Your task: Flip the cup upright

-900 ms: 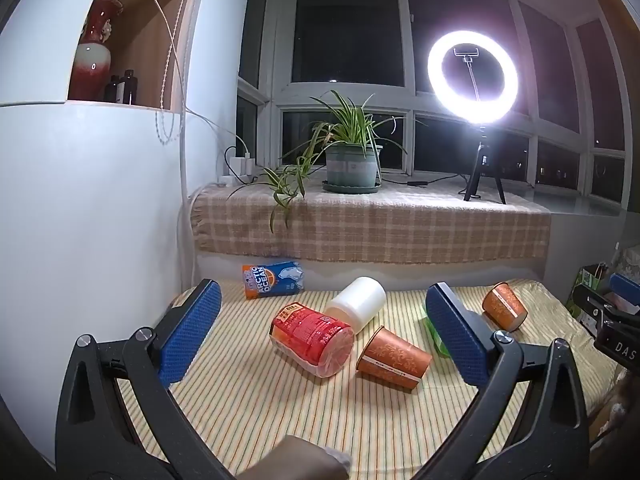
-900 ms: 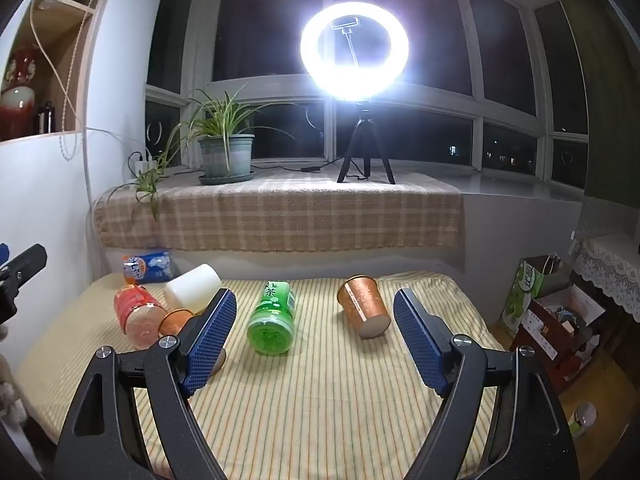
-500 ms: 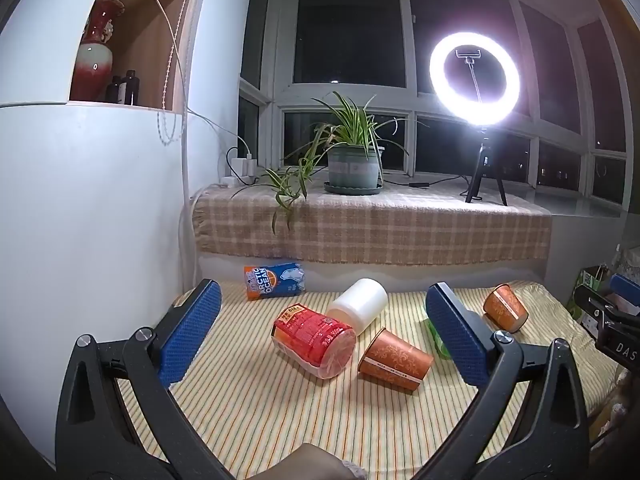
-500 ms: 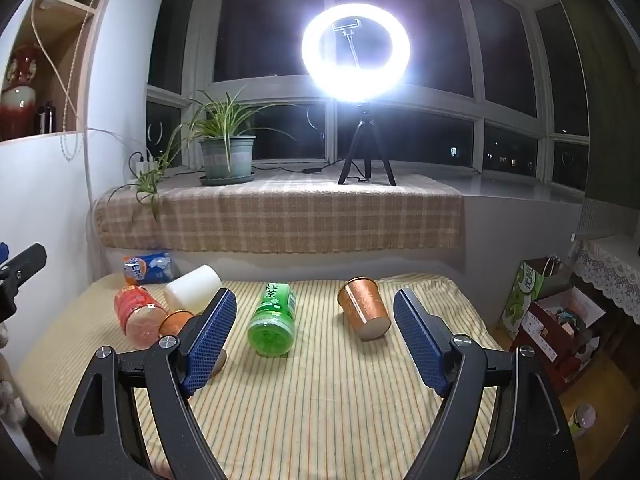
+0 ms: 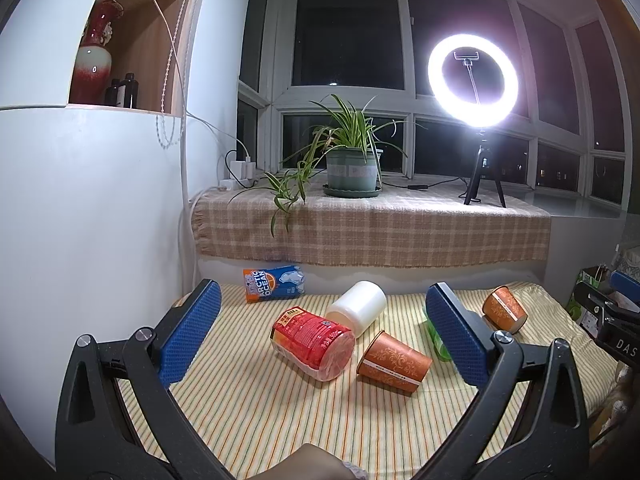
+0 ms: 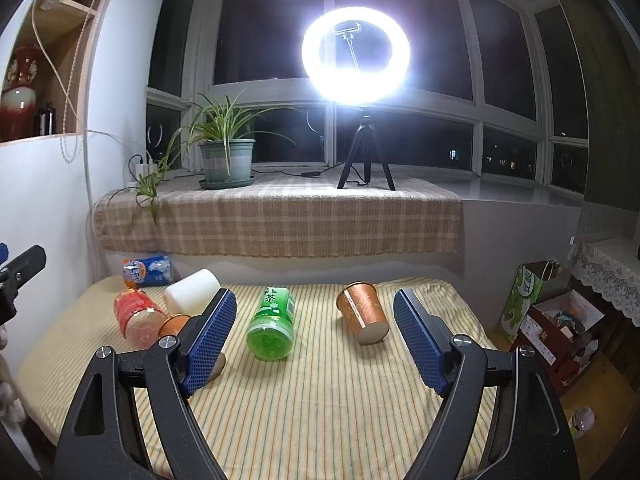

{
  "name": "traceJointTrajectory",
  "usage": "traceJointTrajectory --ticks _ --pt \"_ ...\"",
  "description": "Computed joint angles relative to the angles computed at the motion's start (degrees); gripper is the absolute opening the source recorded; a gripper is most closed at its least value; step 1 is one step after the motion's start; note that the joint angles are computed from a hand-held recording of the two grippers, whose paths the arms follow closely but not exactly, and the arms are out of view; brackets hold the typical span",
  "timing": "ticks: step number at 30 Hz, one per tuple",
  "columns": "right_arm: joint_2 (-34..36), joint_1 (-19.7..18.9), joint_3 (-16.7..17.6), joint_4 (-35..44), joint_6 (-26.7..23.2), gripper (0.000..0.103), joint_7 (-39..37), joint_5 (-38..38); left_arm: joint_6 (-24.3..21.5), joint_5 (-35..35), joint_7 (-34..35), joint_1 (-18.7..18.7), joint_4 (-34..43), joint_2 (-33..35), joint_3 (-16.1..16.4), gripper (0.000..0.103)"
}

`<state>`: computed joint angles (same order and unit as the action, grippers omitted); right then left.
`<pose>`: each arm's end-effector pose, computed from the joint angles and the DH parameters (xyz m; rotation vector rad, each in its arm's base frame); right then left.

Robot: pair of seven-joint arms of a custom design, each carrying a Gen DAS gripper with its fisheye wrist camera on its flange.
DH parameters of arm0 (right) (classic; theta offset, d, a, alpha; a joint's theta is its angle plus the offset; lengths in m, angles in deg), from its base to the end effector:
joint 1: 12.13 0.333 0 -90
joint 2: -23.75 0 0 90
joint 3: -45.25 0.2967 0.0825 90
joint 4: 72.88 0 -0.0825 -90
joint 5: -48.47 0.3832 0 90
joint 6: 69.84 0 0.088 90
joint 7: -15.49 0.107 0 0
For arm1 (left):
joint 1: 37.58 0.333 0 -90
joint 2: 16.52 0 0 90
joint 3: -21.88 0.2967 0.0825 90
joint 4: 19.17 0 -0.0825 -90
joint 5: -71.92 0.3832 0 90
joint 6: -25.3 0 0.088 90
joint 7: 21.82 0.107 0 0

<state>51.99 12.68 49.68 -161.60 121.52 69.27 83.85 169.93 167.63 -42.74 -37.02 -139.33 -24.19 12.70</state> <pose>0.6550 0.2813 0.4920 -1.6451 1.0731 -0.8101 0.5472 -0.0959 0.5127 -1.6418 0.9418 -0.7750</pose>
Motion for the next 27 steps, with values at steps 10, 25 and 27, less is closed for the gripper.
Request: traceJointTrajectory --ticks 10,25,27 --pt "0.0 -0.4 0.4 0.1 0.1 0.081 0.0 -0.2 -0.3 0.3 -0.4 -0.1 -0.1 0.0 -0.1 0.103" --pt "-0.3 0.5 -0.8 0.2 -0.2 0.081 0.5 -0.1 0.0 -0.7 0.7 0.0 -0.3 -0.8 -0.1 0.103" --pt "-0.2 0.1 -0.4 0.2 -0.1 0.081 0.4 -0.1 -0.3 -0.6 0.6 0.0 -0.1 -0.5 -0.3 0.103"
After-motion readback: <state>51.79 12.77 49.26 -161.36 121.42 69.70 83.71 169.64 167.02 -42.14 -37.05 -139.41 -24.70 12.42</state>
